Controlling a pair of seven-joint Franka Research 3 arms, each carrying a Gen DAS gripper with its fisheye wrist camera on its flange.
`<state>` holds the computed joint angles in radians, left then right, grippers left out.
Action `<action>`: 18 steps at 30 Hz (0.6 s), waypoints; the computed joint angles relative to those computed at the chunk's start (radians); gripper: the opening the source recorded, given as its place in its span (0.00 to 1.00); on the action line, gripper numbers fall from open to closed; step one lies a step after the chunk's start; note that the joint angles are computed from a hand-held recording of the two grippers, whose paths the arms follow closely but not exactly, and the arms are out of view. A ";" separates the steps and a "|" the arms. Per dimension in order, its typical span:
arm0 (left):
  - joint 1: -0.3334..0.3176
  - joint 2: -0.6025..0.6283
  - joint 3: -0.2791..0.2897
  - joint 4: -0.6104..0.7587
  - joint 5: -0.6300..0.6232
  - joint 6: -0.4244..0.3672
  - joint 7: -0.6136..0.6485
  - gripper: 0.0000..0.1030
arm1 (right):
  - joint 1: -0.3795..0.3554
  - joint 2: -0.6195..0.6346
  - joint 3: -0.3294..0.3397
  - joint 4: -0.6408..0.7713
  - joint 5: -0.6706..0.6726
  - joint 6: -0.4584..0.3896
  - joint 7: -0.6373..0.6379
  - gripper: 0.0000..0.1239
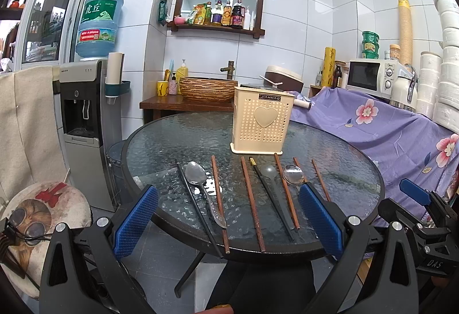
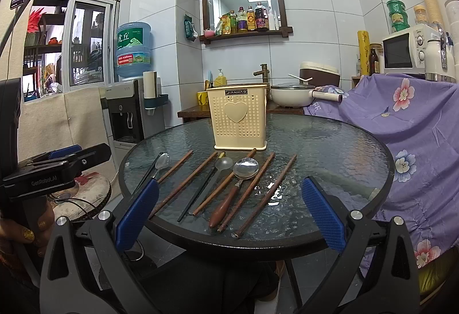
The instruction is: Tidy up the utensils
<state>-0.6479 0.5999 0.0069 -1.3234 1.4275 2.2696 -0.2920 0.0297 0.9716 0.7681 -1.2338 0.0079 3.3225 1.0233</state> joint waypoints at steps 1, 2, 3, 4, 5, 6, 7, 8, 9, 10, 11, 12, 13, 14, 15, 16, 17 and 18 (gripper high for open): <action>0.000 0.000 0.000 0.000 0.000 0.000 0.000 0.94 | -0.001 0.000 0.001 0.000 -0.001 -0.001 0.000 0.79; 0.000 0.000 0.000 0.000 0.001 0.000 -0.002 0.94 | -0.002 0.000 0.001 -0.001 -0.001 -0.001 0.000 0.79; 0.000 0.000 0.000 0.000 0.001 0.000 -0.002 0.94 | -0.001 0.000 0.000 0.000 -0.001 -0.001 0.000 0.79; 0.000 0.000 0.000 0.000 0.000 0.000 -0.002 0.94 | -0.001 0.000 0.000 0.000 -0.001 -0.001 0.001 0.79; -0.001 0.000 0.000 0.000 -0.001 -0.001 -0.001 0.94 | -0.003 0.000 0.002 -0.002 -0.001 -0.001 0.000 0.79; -0.001 0.000 0.000 0.000 -0.001 -0.001 -0.001 0.94 | -0.002 0.000 0.001 -0.001 -0.001 0.000 0.001 0.79; 0.000 0.000 0.001 -0.001 0.000 0.000 -0.001 0.94 | -0.003 0.000 0.002 -0.003 -0.002 0.001 0.001 0.79; 0.000 0.000 0.000 -0.001 0.000 0.000 -0.001 0.94 | -0.003 0.000 0.002 -0.003 -0.002 0.001 0.002 0.79; 0.000 0.000 0.000 0.000 -0.002 0.000 0.002 0.94 | -0.001 -0.001 0.000 -0.001 -0.002 -0.001 0.003 0.79; 0.001 0.001 0.000 0.001 -0.003 -0.001 0.004 0.94 | -0.001 -0.001 0.000 -0.001 -0.002 -0.001 0.003 0.79; 0.000 0.002 0.000 0.003 -0.004 -0.004 0.006 0.94 | -0.002 0.000 0.001 -0.001 -0.002 -0.001 0.002 0.79; -0.001 0.005 0.000 0.008 -0.007 -0.009 0.010 0.94 | -0.002 0.000 0.001 -0.001 -0.002 -0.001 0.002 0.79; -0.002 0.006 0.000 0.010 -0.010 -0.013 0.014 0.94 | -0.001 -0.001 -0.001 -0.002 -0.001 -0.001 0.002 0.79; -0.001 0.008 0.000 0.013 -0.014 -0.011 0.019 0.94 | 0.000 -0.001 -0.002 0.000 -0.001 -0.002 0.003 0.79; 0.005 0.009 -0.004 0.015 -0.025 -0.001 0.027 0.94 | 0.006 -0.003 -0.011 0.002 0.004 -0.003 0.005 0.79; 0.012 0.010 -0.006 0.016 -0.035 0.014 0.033 0.94 | 0.017 -0.009 -0.030 0.005 0.014 -0.007 0.010 0.79; 0.021 0.009 -0.009 0.014 -0.048 0.037 0.039 0.94 | 0.033 -0.016 -0.055 0.009 0.027 -0.010 0.017 0.79; 0.031 0.009 -0.013 0.013 -0.067 0.054 0.046 0.94 | 0.080 -0.016 -0.106 0.031 0.051 -0.013 0.030 0.79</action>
